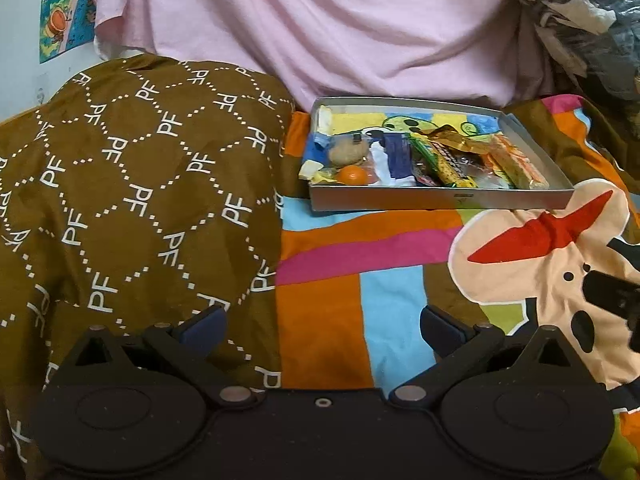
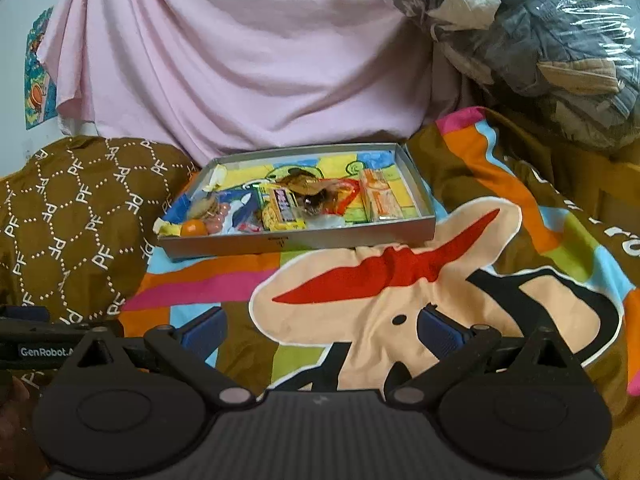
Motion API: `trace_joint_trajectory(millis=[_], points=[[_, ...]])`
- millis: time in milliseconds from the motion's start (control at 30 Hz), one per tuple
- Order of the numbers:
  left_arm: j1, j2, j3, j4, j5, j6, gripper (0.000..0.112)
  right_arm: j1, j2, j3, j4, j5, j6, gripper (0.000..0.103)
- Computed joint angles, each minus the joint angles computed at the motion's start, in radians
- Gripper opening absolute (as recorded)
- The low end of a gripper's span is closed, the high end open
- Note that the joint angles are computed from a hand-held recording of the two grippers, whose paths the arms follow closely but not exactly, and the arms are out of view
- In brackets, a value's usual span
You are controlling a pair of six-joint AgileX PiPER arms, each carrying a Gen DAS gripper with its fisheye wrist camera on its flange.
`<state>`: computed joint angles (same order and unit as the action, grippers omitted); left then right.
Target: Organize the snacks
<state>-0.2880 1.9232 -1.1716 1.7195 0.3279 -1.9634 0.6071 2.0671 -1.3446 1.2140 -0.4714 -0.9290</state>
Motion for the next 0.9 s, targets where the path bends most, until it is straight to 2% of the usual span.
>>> trace_joint_trajectory(millis=[367,900], points=[[0.005,-0.011,0.006,-0.039,0.046,-0.021,0.102,0.007,0.022,-0.022,0.027,0.0,-0.029,0.103],[0.002,-0.013,0.012,-0.049,0.053,-0.003,0.102,0.005,0.035,-0.043,0.069,0.013,-0.068,0.103]])
